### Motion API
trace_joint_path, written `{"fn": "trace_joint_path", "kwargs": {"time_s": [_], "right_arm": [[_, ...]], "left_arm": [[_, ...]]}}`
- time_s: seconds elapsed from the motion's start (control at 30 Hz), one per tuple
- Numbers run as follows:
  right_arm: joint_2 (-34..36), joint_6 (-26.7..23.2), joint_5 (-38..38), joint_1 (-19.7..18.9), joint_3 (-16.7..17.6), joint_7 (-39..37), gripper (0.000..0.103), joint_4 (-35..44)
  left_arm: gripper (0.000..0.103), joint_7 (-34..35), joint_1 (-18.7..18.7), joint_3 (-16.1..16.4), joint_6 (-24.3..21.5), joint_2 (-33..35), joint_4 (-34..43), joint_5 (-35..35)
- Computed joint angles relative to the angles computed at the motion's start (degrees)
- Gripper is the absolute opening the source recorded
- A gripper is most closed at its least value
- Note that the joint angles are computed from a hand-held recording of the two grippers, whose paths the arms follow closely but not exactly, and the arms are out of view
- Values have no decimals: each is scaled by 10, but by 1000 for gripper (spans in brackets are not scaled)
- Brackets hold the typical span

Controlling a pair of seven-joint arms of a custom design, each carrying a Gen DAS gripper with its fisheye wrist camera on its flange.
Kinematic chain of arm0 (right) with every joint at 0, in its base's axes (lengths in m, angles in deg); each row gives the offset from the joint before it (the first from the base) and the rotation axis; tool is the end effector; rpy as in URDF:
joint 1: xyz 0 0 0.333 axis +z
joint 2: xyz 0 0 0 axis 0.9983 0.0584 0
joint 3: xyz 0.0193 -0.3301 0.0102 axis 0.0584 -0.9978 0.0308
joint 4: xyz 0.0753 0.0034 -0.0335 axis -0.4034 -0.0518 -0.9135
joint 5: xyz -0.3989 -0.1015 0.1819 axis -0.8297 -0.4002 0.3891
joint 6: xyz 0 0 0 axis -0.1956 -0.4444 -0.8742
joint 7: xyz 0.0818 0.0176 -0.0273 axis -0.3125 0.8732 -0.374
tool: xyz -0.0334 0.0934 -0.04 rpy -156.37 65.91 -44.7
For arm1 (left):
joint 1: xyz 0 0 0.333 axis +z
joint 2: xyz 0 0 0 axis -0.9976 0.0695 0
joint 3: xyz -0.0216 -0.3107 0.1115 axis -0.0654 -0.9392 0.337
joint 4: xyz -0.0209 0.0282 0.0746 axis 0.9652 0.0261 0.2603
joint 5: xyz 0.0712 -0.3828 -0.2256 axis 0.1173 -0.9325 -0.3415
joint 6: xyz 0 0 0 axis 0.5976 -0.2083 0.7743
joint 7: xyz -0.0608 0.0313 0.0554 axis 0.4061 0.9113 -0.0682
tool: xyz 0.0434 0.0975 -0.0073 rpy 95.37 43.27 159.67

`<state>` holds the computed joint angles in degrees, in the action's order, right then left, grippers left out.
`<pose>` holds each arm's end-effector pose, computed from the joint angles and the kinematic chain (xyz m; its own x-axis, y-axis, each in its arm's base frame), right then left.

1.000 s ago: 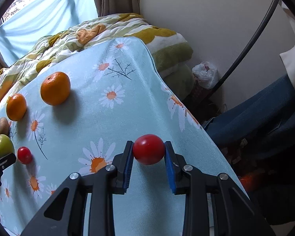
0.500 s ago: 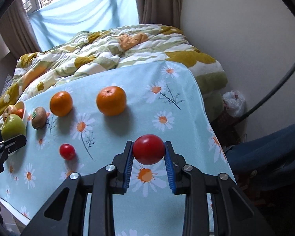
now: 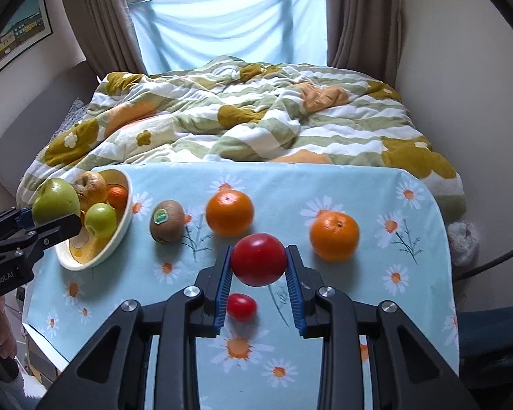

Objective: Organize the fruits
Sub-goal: 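Carry the green apple into the bowl and open the left tool while the right tool carries the tomato, then lower the red tomato into the bowl and open the right tool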

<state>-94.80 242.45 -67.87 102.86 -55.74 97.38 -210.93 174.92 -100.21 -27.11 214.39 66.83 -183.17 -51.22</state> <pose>0.4579 0.2730 0.3523 -0.0084 -0.9939 -0.1101 -0.8207 0.0698 -0.5671 0.5046 -0.2203 0.3572 -0.3122 -0.9448 0.0992 -0.7805 0.1955 -0.5938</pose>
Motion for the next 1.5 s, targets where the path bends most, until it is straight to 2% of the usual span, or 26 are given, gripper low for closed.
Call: {"fn": "trace_joint_path", "kwargs": {"time_s": [0.1, 0.23, 0.43, 0.5, 0.73, 1.0, 1.07, 1.1, 1.13, 1.17, 1.23, 1.27, 1.5], "right_arm": [[34, -2, -8, 12, 5, 0, 28, 41], [80, -11, -12, 48, -5, 4, 28, 93], [140, -32, -5, 106, -30, 11, 28, 160], [154, -39, 2, 123, -38, 15, 28, 176], [193, -71, 14, 168, -59, 41, 28, 218], [220, -97, 20, 194, -72, 85, 28, 243], [223, -103, 22, 198, -73, 91, 28, 247], [223, -105, 22, 200, -74, 94, 28, 249], [223, -108, 22, 201, -74, 96, 28, 250], [221, -111, 20, 202, -75, 100, 28, 250], [217, -116, 15, 204, -75, 104, 28, 250], [216, -118, 13, 204, -75, 106, 28, 251], [215, -115, 12, 194, -67, 86, 28, 257]], "left_arm": [[59, 44, 0, 20, -3, -6, -9, -38], [59, 120, 5, 42, -16, -4, -12, -98], [59, 265, 28, 52, -42, 20, 1, -219], [59, 307, 45, 46, -56, 34, 10, -249], [59, 389, 103, 15, -95, 81, 42, -275], [59, 484, 135, -19, -103, 110, 58, -287], [62, 513, 141, -25, -108, 110, 59, -303], [70, 528, 142, -28, -107, 108, 58, -314], [90, 544, 143, -31, -104, 104, 56, -327], [100, 565, 143, -34, -98, 99, 52, -349], [103, 618, 144, -38, -96, 86, 49, -407], [103, 623, 140, -32, -104, 81, 48, -410], [103, 573, 114, -1, -101, 54, 19, -375]]}}
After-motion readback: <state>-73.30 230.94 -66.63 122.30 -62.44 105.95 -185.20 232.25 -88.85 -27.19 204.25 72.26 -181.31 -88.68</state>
